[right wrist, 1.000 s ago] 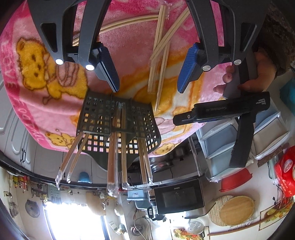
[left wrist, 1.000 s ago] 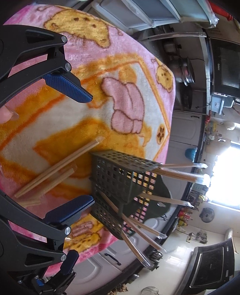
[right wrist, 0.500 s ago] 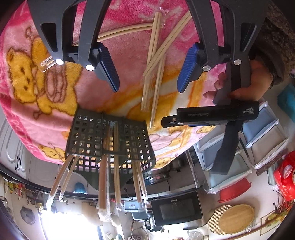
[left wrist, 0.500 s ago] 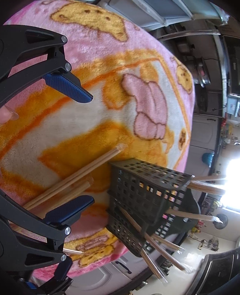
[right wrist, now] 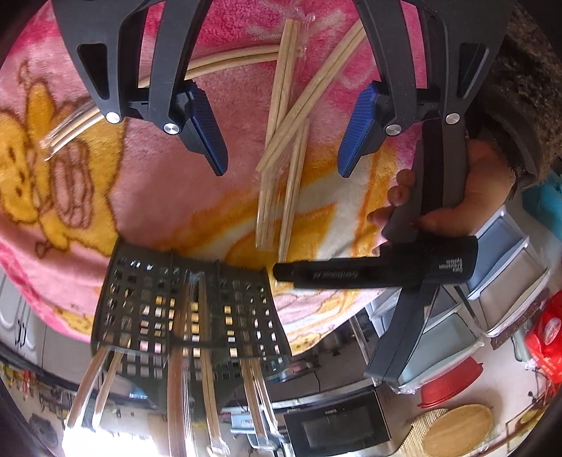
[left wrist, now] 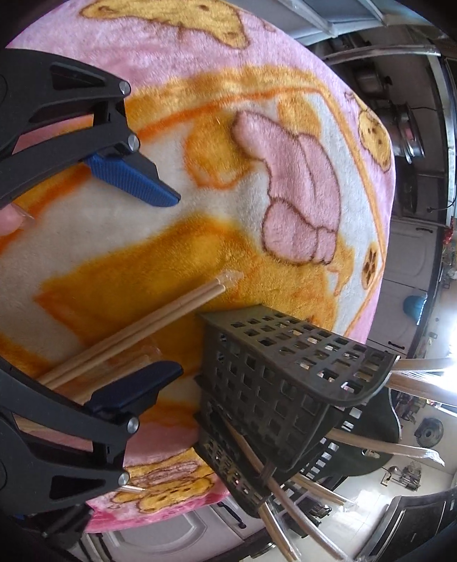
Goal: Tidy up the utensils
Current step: 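Close both tools on loose chopsticks and lift them toward the caddy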
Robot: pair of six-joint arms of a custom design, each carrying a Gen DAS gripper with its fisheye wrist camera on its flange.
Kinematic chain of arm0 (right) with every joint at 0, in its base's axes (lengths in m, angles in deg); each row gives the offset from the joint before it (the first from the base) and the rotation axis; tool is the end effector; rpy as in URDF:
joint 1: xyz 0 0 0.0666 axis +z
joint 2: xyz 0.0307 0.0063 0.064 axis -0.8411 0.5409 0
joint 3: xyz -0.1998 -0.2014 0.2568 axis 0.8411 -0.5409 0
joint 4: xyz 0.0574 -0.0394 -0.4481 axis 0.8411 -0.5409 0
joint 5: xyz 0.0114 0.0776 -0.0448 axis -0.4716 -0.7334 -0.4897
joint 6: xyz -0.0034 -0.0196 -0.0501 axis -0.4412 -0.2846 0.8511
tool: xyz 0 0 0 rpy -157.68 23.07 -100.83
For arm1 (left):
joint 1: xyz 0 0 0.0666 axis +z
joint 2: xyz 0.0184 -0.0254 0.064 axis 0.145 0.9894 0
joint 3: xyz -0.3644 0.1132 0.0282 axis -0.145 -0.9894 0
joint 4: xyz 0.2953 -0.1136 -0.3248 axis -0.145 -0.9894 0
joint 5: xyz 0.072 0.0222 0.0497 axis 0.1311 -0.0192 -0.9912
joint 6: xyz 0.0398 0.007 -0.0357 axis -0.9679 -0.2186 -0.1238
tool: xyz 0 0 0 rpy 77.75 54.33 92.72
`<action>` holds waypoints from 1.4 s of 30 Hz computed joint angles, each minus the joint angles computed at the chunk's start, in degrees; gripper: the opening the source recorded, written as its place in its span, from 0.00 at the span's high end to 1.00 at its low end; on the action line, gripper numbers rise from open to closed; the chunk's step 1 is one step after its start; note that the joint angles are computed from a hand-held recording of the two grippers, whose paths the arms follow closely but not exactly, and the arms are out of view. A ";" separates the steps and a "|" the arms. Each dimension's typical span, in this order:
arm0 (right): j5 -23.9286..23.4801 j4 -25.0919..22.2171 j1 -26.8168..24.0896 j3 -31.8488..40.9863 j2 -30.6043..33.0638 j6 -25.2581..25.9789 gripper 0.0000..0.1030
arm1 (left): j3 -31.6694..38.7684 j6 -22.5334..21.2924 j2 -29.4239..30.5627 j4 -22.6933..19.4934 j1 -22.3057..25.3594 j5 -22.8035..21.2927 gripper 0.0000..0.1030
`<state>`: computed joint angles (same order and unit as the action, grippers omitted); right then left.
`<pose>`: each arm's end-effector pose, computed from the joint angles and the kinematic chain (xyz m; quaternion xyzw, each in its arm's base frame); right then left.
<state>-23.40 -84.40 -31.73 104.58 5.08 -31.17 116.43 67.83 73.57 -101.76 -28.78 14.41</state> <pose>0.2561 0.1291 0.4049 -0.1554 0.9091 0.1999 0.3307 0.3671 -0.2734 0.3865 0.0393 0.9413 -0.1387 0.3052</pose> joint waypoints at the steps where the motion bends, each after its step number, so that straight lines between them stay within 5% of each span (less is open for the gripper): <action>1: -0.43 -0.14 -0.25 0.16 0.69 -0.52 0.39 | 0.42 0.11 0.59 -0.34 0.00 -0.02 0.29; 8: -3.09 0.74 -1.45 0.95 4.09 -2.57 0.48 | 1.96 0.10 2.68 -1.02 -0.15 -0.43 0.40; 16: -2.24 1.31 -1.06 1.52 6.05 -4.40 0.78 | 1.95 -0.84 2.67 -1.75 0.45 -1.17 0.53; 22: -2.76 1.55 -2.72 0.96 5.03 -3.77 0.82 | 2.48 -0.36 3.09 -2.21 1.03 -0.35 0.55; 32: -2.20 2.84 -2.87 0.72 1.59 -2.95 0.88 | 2.53 2.46 3.21 -1.73 4.57 5.00 0.77; 42: -1.47 3.97 -1.59 2.02 -0.39 -2.67 0.91 | 4.21 7.30 5.35 -2.40 9.43 16.89 0.84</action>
<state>-24.88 -80.43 -33.32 106.60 4.68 -33.84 120.65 75.14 78.92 -104.17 -19.35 31.29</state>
